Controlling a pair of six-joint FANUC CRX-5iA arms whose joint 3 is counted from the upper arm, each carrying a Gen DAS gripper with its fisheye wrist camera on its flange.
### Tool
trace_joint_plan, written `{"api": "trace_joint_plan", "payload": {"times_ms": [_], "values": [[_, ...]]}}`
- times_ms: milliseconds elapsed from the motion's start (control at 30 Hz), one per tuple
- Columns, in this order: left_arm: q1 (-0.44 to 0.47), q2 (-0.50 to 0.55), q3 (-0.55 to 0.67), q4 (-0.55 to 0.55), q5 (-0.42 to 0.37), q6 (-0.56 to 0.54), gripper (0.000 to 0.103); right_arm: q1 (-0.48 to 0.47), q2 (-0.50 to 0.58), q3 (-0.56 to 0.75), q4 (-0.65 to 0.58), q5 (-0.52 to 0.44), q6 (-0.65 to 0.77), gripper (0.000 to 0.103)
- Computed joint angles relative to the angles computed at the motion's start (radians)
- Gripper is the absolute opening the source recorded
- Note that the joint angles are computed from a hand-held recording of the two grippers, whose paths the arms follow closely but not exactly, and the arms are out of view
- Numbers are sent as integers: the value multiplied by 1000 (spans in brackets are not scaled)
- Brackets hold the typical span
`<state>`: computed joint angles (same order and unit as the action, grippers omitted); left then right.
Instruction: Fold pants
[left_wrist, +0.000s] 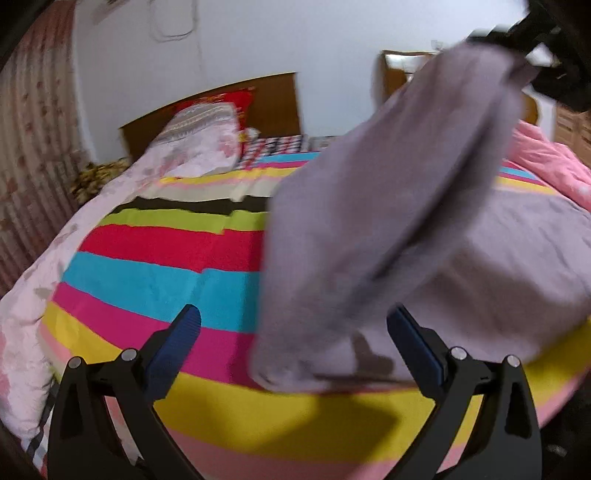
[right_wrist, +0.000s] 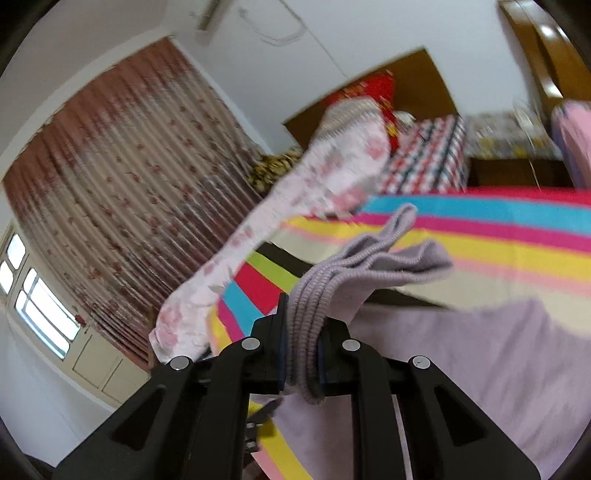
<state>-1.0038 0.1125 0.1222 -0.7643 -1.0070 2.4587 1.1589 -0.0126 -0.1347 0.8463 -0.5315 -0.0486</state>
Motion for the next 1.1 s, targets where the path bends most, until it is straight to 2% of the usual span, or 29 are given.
{"api": "trace_joint_plan", "payload": {"times_ms": [67, 133, 200, 267, 367, 433, 500, 567, 767, 833, 933, 1000, 1100], "values": [[9, 19, 27, -20, -70, 28, 101, 2, -21, -23, 73, -11, -52, 15], [13, 3, 11, -47, -108, 59, 102, 4, -59, -81, 139, -16, -136, 15], [49, -56, -58, -10, -47, 70, 102, 28, -108, -162, 170, -48, -223, 14], [94, -93, -107, 49, 18, 52, 102, 70, -136, -232, 134, -110, -291, 14], [92, -71, -98, 49, 3, 20, 102, 122, -142, -300, -21, -198, -335, 14], [82, -50, -83, 38, -11, 12, 102, 126, -142, -353, -94, -148, -391, 14], [95, -53, -89, 51, 3, 6, 102, 136, -139, -375, -56, -147, -437, 14], [108, -57, -94, 69, 11, -6, 102, 132, -141, -371, -29, -148, -439, 14], [88, -40, -67, 41, -31, 10, 102, 160, -172, -378, 60, -187, -472, 14], [88, -38, -65, 40, -32, 5, 102, 177, -164, -359, 33, -225, -443, 14], [75, -28, -51, 24, -52, -11, 102, 166, -146, -368, -55, -191, -432, 14], [72, -23, -44, 18, -64, -28, 102, 167, -145, -393, -20, -182, -454, 14], [85, -28, -50, 40, -55, -45, 102, 168, -146, -375, -57, -192, -411, 15]]}}
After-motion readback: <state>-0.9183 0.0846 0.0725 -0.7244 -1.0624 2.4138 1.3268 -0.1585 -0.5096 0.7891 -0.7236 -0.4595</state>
